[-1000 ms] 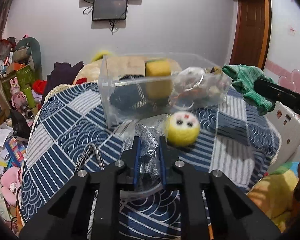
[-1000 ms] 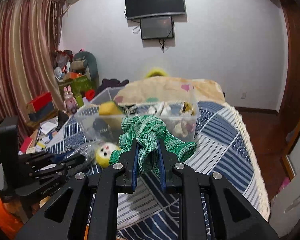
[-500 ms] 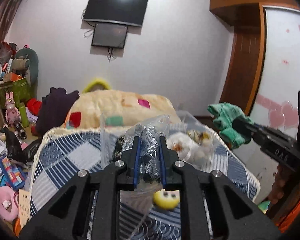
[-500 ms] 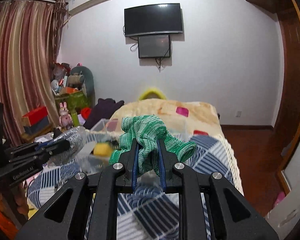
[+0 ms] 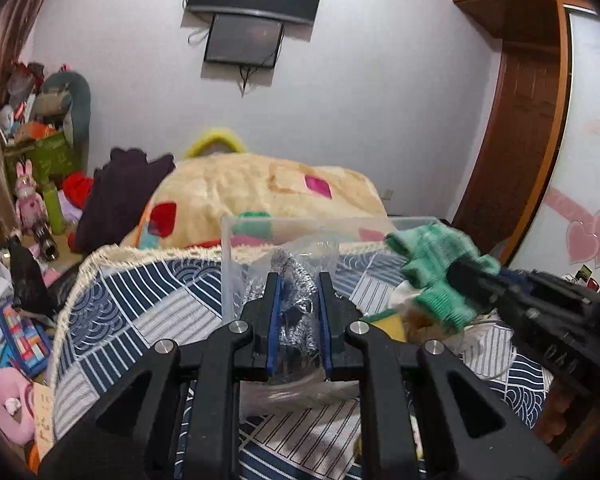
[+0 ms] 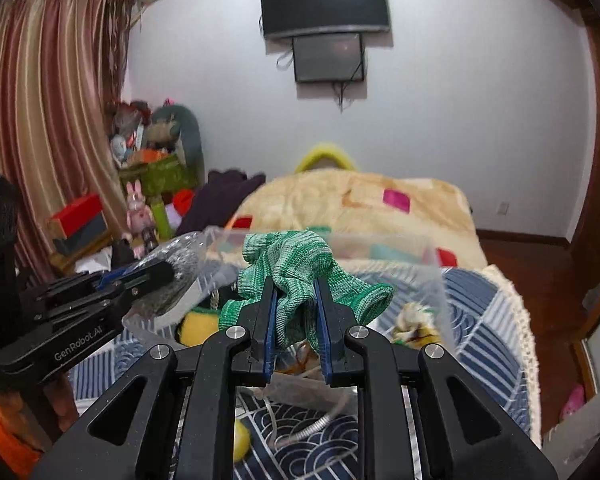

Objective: Organize soft objects
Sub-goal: 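Lift the bag and green glove into the clear box and open both tools, then grasp the braided bracelet with the left tool while the right grasps the yellow face ball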

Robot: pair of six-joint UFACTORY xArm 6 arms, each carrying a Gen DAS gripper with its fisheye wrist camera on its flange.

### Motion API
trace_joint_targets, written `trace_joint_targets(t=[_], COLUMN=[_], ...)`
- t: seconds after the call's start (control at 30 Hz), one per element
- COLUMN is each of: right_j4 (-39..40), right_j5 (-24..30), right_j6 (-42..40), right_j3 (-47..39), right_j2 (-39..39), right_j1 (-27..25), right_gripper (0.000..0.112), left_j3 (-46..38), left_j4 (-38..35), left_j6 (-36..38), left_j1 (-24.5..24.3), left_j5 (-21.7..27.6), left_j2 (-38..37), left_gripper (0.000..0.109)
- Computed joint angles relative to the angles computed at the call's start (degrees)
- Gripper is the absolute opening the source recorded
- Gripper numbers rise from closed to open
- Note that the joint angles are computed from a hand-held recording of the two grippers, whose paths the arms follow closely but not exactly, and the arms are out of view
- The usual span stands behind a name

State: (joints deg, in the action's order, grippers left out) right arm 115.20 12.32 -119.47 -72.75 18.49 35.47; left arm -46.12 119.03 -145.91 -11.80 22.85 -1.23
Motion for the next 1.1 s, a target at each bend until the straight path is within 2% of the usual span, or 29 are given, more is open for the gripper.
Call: trace_joint_targets(t=[0.23, 0.37, 0.47, 0.7, 0.8, 0.93, 1.1], right_j4=[-13.1, -14.3, -15.9, -7.8, -3.6, 1.0, 5.9], right_j5=[-3.2, -3.9, -3.3, -1.6, -0.3, 3.2, 4.4], right_j6=[12.2, 12.6, 13.8, 5.3, 0.9, -4.1, -9.1], right_j3=[-2.2, -1.3, -0.6, 3.6, 5.5, 9.1, 12.2], right_j2=[4.6, 4.0, 3.3, -1.9, -4.6, -8.5, -10.3], right_j1=[1.4, 1.6, 1.2, -0.5, -1.2, -2.3, -2.2], right_gripper=[0.017, 0.02, 0.028, 0.031, 0.032, 0.048, 0.048], left_j3=[-2.5, -2.7, -1.7, 4.0, 7.6, 12.0, 15.7], left_j4=[0.9, 2.3, 3.6, -1.6, -6.7, -10.8, -13.2], left_j6=[1.5, -0.2, -1.5, 5.3, 11.3, 15.1, 16.0], left_j1=[1.0, 1.8, 1.8, -1.0, -3.2, -6.7, -9.0], left_j5=[-3.9, -6.3, -6.8, -3.2, 0.5, 5.7, 7.4], left_j2=[2.6, 2.3, 0.7, -7.2, -11.5, -15.6, -16.8], left_gripper=[0.018, 0.02, 0.021, 0.022, 0.031, 0.044, 0.049])
